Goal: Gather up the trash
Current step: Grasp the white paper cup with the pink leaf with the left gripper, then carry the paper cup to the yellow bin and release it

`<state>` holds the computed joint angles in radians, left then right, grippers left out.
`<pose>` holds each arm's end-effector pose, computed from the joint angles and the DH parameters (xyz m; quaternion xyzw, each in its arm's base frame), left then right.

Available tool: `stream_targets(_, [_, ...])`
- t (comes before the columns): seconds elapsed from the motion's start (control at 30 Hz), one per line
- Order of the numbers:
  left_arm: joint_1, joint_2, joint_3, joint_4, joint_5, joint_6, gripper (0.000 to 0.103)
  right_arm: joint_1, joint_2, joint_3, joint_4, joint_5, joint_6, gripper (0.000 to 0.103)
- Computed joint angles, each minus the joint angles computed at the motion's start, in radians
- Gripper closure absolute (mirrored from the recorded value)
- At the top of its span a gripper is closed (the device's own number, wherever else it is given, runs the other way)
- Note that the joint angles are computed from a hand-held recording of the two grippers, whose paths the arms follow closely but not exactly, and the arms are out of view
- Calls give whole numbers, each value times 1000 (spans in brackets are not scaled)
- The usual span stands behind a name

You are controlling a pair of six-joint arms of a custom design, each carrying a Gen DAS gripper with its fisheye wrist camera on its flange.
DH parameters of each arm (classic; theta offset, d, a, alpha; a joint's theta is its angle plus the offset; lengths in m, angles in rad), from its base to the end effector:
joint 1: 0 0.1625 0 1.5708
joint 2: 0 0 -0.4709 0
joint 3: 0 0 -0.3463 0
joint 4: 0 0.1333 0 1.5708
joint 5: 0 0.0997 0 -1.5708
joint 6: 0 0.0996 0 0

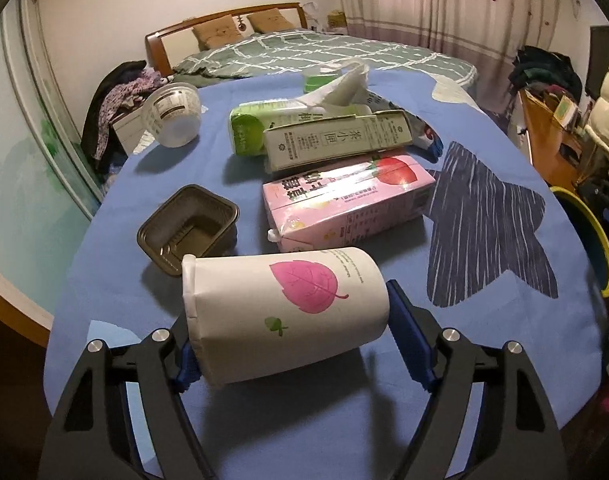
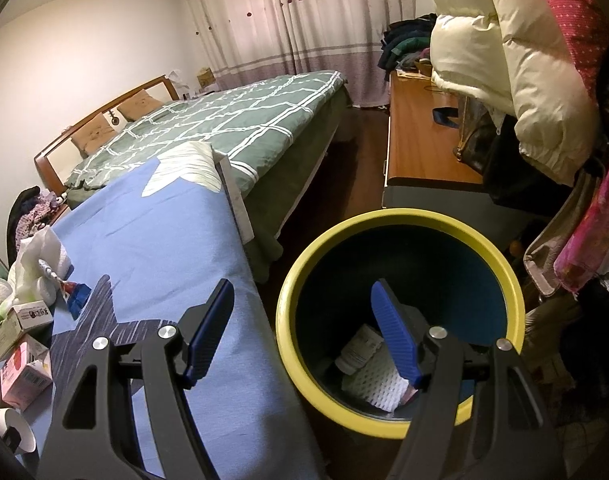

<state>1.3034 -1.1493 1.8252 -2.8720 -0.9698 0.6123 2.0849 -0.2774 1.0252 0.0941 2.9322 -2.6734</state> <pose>0.0265 -0.6208 0.3673 0.3046 0.8611 -0.2411 0.3279 0.3490 -0.5450 -0.0259 -0.2076 -0.7310 0.5216 0.3879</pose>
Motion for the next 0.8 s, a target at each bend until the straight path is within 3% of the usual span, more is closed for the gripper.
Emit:
stream_targets(0.2, [-13,-29,8,44,-47,17,26,10,-32,66,-135,12,-102,35])
stream_targets(0.37, [-47,-53,29,74,-96,37,26,24,-64,126,-203,17,-136,35])
stream_targets(0.63, [-128,-18,37,131,-197,57,26,63,-157,292,-423,85,-264,35])
stream_targets(0.8, [-185,50,12,170,-245,57,26,85,-246,466,-724,147,-444,35])
